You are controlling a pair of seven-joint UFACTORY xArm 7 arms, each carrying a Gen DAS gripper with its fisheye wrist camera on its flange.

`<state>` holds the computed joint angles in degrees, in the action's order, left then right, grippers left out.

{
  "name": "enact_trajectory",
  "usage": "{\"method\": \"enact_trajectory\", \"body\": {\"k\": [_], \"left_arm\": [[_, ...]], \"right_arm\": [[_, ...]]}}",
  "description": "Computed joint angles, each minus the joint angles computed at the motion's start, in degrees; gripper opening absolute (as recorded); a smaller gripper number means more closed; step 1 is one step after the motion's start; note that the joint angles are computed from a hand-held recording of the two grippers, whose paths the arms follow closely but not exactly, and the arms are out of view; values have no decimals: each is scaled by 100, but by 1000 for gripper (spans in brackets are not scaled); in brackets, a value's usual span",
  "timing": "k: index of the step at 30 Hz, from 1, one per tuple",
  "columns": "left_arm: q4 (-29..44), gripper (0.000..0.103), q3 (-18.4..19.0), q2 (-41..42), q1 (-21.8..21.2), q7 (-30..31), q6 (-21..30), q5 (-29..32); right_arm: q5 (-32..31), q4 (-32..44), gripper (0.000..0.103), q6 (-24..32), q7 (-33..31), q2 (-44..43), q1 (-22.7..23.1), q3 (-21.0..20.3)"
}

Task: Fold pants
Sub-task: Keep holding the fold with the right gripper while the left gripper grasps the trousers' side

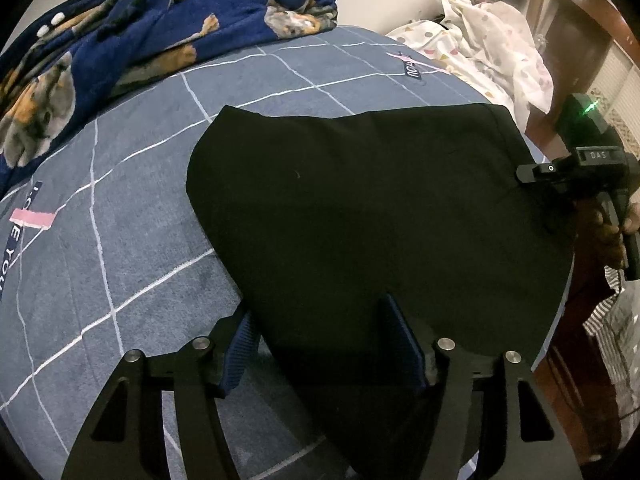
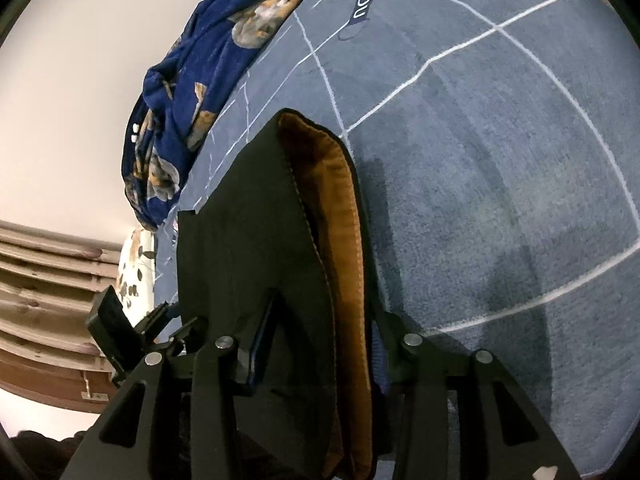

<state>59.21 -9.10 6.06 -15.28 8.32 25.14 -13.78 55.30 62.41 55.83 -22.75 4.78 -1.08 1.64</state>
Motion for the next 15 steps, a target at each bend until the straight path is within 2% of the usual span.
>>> {"method": "enact_trajectory", "body": {"k": [4,7,9,10,11,12,15], "left_arm": [[46,71,33,77,-50,-212,-71,277],[31,71,-28,106,1,-20,-160,72],[-51,50,-114,77,74,364,-320,-307],[-58,44,-117,63,80,440,-348,-376],[-48,27,-112,46,83,477,-340,-427],[-44,17,-100,18,79,486,-351,-437],[-173,9,-27,-138,2,321,-476,-122]], "right_arm": [[-160,-13,38,-82,15,-46,45,25],[-375,-57,37,-265,97,-118,133,54],[-413,-116,36,-359,142,-168,171,58],[-346,-157,35,-394,173,-192,184,57],[-180,-200,33,-392,180,-202,180,46],[-46,-251,32,-407,164,-229,181,39],[405,-416,28,-404,67,-336,198,21]]}}
